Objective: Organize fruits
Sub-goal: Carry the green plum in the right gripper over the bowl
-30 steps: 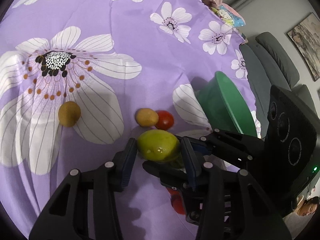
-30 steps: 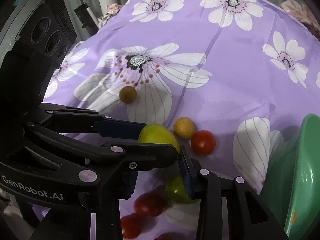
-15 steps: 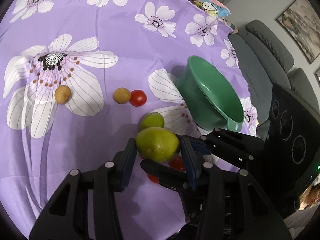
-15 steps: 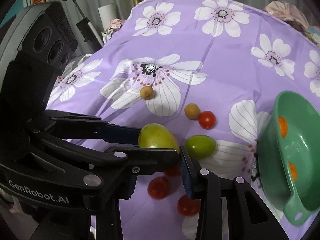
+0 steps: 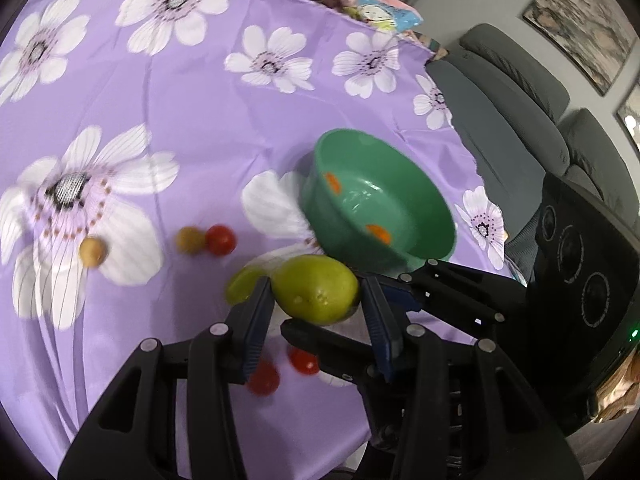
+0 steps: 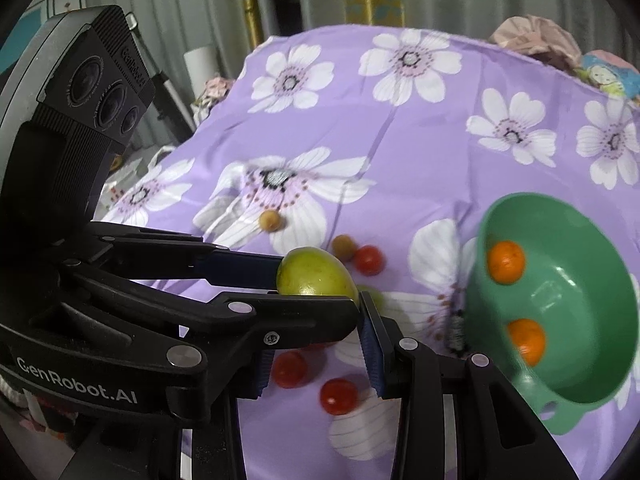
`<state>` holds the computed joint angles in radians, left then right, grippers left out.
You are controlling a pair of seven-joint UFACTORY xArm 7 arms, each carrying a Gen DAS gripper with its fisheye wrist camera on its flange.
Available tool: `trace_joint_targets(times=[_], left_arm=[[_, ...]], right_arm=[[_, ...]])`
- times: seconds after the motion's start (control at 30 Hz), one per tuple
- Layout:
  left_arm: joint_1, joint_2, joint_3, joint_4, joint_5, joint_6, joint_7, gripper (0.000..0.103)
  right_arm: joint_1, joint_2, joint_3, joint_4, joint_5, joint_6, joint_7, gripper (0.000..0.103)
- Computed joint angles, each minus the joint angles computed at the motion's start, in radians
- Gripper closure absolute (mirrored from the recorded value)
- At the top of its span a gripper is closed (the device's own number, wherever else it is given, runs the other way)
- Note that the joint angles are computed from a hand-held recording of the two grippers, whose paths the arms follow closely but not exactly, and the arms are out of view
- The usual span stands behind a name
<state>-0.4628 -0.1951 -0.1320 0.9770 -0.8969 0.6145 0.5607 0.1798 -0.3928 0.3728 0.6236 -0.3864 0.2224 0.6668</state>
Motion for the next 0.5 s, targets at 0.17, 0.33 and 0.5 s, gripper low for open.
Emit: trace_joint_targets(times=[0.17,0.33,0.5], left_arm=[[-0.015,0.064,-0.024,0.087,0.012,-0.005,0.029,0.058],[-0.02,0.146,-0.06,0.182,0.031,-0.001,0.047,0.058],[-0.017,0.231,-0.097,0.275,0.074,0.018,0.03,0.058]], right_arm=[[-0.05,-0.069,0.001,-0.031,-0.017,-0.009,0.022,0.063],[-0.101,-0.133,-0.005,-0.065,-0.013,-0.004,0.023,0.063],[-0.13,-0.161,-0.033,-0.1,0.016,-0.024,-0.001,0.063]])
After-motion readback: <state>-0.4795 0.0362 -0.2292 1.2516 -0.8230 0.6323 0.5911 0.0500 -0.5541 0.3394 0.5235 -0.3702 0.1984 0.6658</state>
